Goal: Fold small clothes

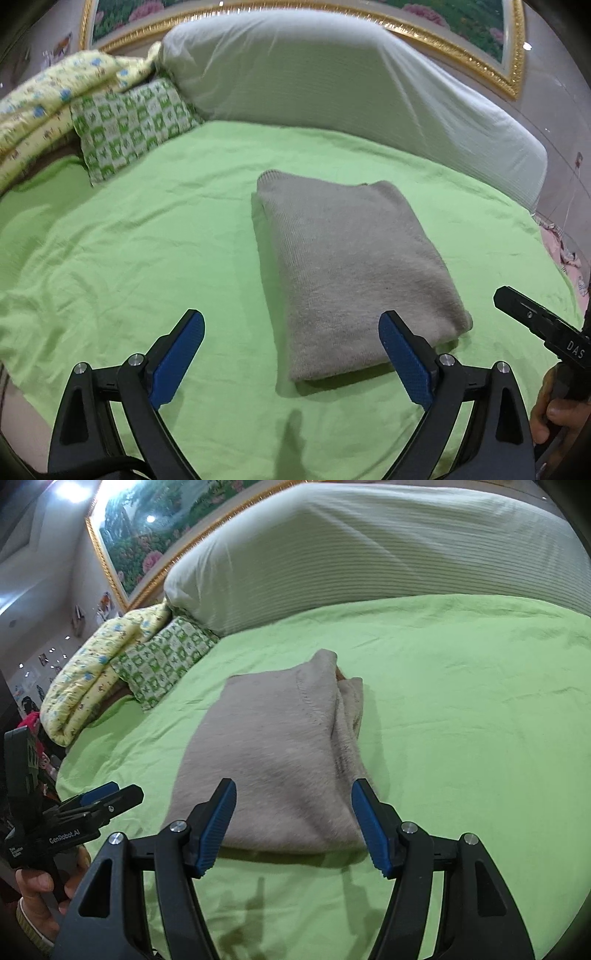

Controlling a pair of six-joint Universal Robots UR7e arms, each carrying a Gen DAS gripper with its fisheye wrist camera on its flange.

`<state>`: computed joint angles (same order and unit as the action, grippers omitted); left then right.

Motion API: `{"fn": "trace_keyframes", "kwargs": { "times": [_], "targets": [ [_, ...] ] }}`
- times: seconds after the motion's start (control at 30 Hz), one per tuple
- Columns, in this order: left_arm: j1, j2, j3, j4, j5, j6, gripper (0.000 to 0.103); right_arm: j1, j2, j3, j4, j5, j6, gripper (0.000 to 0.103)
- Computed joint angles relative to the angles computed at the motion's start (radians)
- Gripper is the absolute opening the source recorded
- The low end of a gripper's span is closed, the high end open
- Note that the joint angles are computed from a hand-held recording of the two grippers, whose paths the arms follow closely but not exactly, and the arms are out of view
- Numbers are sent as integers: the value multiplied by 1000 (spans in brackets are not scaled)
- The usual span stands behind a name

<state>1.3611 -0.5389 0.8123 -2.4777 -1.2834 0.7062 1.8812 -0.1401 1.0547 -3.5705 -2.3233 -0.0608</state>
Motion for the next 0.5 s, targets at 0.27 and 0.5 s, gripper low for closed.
{"fn": "trace_keyframes", "kwargs": {
  "times": [0.27,0.5],
  "targets": [
    [-1,-82,186,-138,39,66,99,23,21,20,-75,4,-29,76],
    [12,-128,289,-216,0,85,100,44,81,-20,-134,-23,-131,84]
  ]
}}
